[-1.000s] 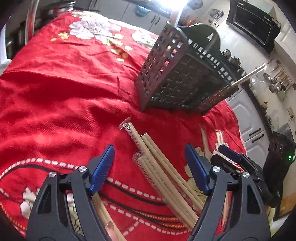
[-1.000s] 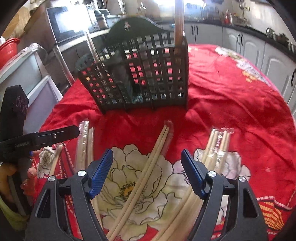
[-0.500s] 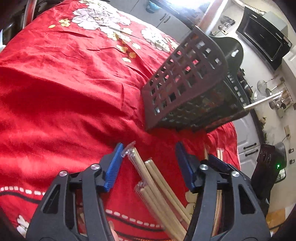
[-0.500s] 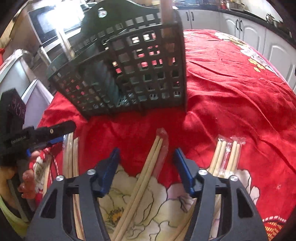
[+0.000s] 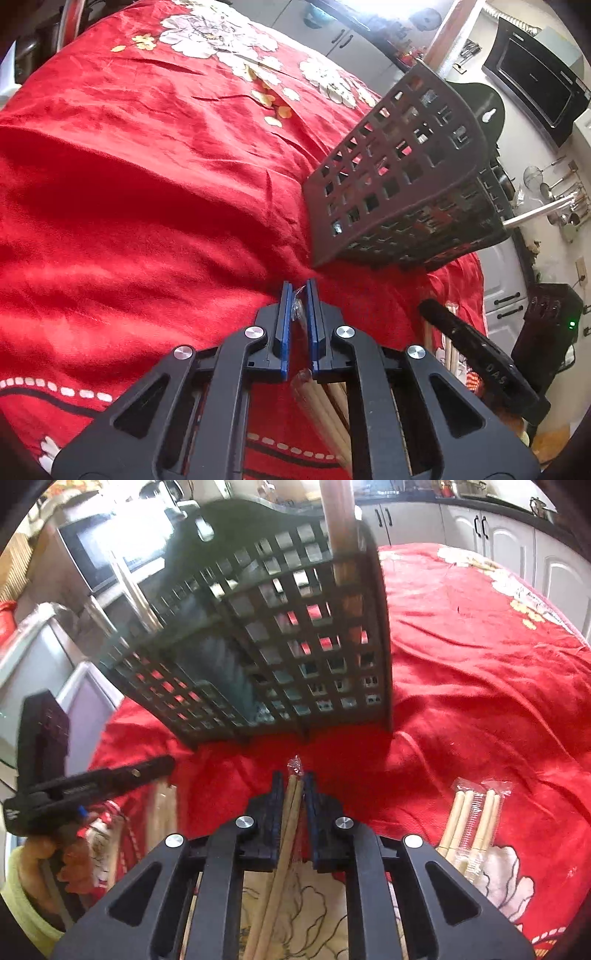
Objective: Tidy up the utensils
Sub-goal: 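Lift both held chopsticks and lower them into the black mesh caddy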
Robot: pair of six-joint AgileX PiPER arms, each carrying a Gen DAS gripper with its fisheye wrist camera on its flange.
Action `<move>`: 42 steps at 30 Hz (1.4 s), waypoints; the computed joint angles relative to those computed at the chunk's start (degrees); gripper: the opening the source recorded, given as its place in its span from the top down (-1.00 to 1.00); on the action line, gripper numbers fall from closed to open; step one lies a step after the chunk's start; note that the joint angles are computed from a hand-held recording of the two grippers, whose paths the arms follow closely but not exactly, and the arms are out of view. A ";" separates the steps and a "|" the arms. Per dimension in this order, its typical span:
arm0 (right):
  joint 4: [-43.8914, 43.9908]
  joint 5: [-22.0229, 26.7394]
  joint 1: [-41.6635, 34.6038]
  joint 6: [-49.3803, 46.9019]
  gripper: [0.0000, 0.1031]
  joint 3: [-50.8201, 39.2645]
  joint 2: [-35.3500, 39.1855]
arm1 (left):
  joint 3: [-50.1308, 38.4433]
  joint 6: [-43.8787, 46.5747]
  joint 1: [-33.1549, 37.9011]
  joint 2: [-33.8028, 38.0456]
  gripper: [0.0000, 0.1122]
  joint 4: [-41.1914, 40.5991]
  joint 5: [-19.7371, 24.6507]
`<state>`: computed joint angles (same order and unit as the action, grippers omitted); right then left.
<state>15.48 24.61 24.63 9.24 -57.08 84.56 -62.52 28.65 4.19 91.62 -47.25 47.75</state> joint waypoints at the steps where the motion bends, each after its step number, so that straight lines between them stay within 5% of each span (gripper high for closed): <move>1: -0.92 -0.13 0.32 0.96 0.78 0.27 -0.93 | 0.39 0.76 0.17 -0.42 0.93 -0.73 -0.03; 8: -6.71 -1.02 1.12 6.98 0.80 3.65 -8.18 | 2.72 5.18 0.30 -6.91 0.94 -4.22 -0.07; 17: -27.84 -2.24 8.06 30.14 0.81 7.16 -17.61 | 5.16 7.16 -0.92 -15.91 0.95 -6.56 0.26; 33: -57.34 7.71 23.24 58.38 0.81 7.30 -26.55 | 5.36 6.23 -4.47 -24.56 0.96 -5.96 1.28; 42: -65.69 13.13 28.98 65.03 0.82 6.60 -29.65 | 3.24 6.02 -5.31 -26.79 0.96 -6.42 2.47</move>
